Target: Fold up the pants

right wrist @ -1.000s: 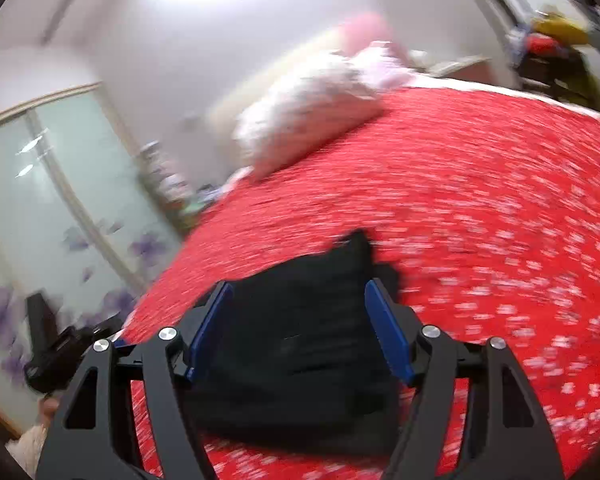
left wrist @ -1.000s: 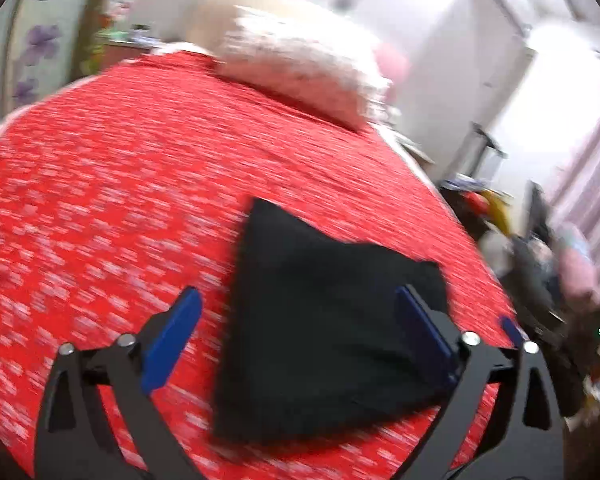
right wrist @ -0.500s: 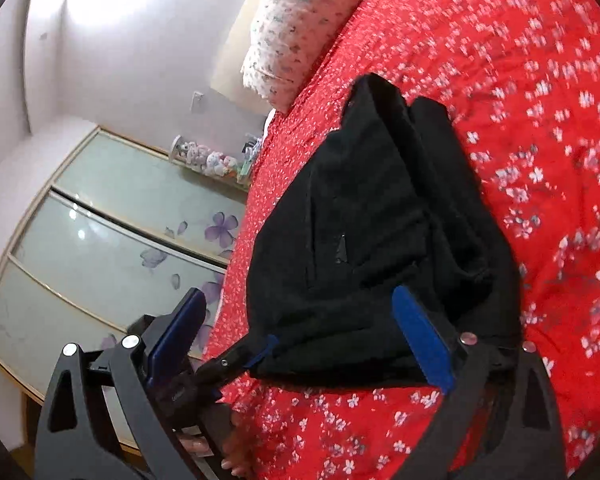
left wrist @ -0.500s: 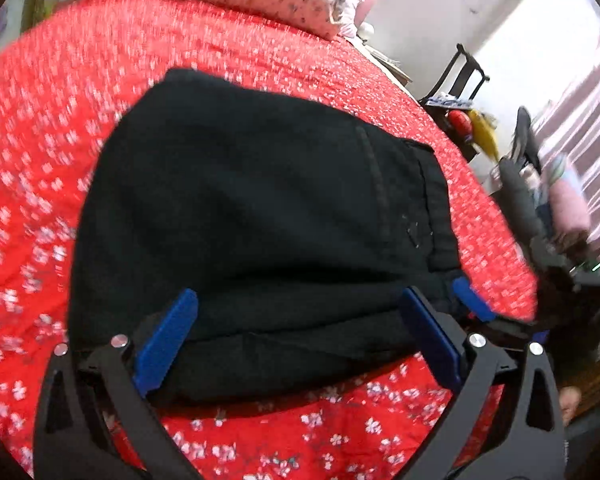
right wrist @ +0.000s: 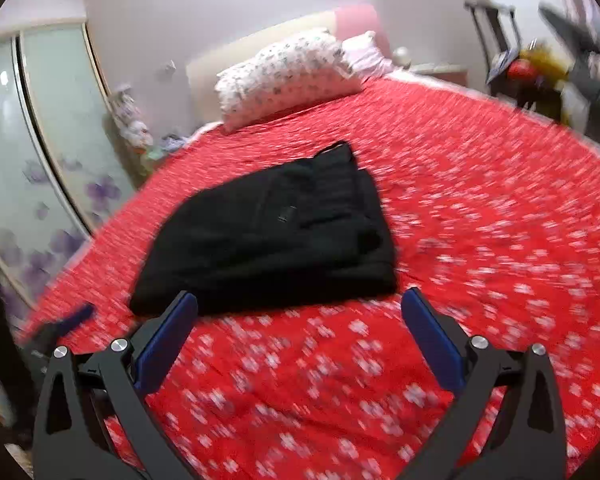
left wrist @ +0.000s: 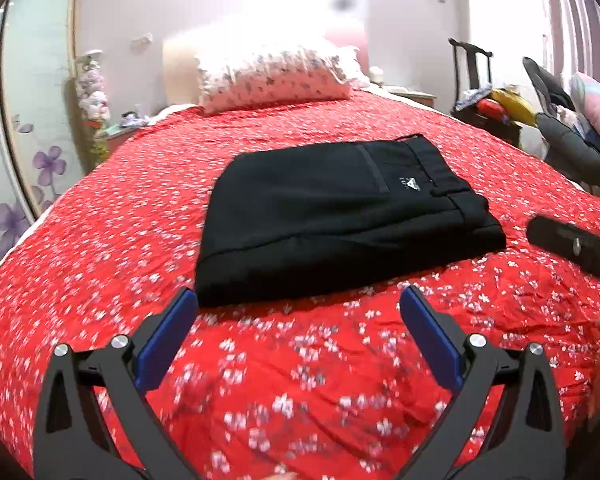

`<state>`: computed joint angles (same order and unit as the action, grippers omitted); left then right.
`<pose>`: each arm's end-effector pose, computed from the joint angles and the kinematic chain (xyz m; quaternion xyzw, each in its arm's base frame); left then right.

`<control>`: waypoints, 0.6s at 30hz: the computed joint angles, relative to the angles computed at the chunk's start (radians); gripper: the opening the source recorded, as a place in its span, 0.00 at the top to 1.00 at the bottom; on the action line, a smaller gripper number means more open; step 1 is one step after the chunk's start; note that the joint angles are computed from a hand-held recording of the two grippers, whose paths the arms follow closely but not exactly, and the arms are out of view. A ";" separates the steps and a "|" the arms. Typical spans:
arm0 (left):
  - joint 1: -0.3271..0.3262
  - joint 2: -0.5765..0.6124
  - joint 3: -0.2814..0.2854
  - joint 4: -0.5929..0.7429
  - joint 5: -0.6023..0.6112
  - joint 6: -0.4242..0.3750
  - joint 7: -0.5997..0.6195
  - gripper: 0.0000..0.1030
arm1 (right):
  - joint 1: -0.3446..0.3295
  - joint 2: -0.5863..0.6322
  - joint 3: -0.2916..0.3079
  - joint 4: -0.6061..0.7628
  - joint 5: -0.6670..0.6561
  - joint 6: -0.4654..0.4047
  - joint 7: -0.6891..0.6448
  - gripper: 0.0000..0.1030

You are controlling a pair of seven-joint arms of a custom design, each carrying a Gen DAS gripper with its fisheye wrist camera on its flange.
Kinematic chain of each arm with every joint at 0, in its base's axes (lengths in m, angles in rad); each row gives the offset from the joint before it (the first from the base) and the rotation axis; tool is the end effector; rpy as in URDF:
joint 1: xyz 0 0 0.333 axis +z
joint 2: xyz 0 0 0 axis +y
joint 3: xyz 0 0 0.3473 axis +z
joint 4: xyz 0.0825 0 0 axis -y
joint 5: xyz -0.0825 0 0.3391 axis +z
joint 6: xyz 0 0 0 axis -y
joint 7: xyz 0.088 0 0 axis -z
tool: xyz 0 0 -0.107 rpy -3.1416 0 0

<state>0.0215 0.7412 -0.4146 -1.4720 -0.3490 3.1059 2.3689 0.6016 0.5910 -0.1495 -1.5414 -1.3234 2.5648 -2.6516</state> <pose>0.7319 -0.1648 0.4153 -0.4098 0.7840 -0.3884 0.2579 0.6224 0.3447 0.3968 -0.4320 0.7540 -0.3453 0.3544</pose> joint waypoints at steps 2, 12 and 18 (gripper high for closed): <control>0.016 -0.027 -0.015 -0.068 -0.011 0.067 0.004 0.02 | 0.044 0.008 -0.002 0.007 0.004 -0.106 -0.033 0.01; 0.158 -0.052 -0.144 -0.238 0.072 0.227 -0.051 0.02 | 0.085 0.053 0.021 0.058 0.012 -0.246 -0.113 0.01; 0.178 -0.047 -0.138 -0.266 0.138 0.263 -0.130 0.02 | 0.122 0.088 0.005 0.102 0.015 -0.321 -0.159 0.01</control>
<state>0.1991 0.6943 -0.5524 -1.7380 -0.2113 3.3693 2.2392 0.7239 0.6788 -0.1440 -1.4389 -1.3088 2.2438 -2.8111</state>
